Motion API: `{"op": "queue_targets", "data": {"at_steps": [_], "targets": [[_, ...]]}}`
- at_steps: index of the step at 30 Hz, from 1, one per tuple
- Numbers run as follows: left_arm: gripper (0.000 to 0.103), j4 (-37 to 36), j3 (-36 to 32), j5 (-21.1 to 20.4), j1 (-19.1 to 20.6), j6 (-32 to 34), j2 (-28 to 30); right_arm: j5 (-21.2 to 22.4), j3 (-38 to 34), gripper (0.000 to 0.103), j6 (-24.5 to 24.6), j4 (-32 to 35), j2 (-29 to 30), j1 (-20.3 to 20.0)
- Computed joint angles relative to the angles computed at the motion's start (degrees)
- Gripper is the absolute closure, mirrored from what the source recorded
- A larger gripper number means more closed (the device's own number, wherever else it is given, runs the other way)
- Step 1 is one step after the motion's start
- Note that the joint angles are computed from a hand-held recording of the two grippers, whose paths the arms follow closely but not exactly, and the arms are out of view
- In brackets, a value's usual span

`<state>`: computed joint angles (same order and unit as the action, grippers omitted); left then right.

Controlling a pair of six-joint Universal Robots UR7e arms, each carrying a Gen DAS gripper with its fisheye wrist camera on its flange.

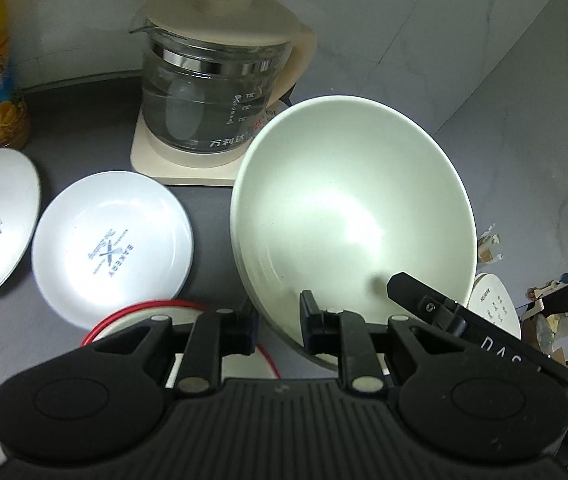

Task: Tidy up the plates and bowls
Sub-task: 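Lift the smaller cream bowl with the right gripper and carry it over the stacked bowls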

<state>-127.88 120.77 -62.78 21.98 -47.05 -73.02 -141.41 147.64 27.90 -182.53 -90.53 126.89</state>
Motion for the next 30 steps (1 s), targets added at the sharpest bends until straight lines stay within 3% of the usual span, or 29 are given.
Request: {"op": "queue_targets", "data": {"at_steps": [18,22,30], "targets": [[0.084,8.8,4.0,0.0,-4.3,-7.6,-10.8,-0.4,-1.0,0.077,7.9,9.2,0.1,8.2],[0.084,9.2,4.6,-0.7,-3.9,-7.9,-12.2,-0.9,-1.5,0.077,9.3,10.2,1.6,8.9],[0.084,10.1,5.9,-2.6,-2.0,-4.5,-14.3,-3.0,-2.7,0.077,17.7,14.8,5.5,10.8]]}}
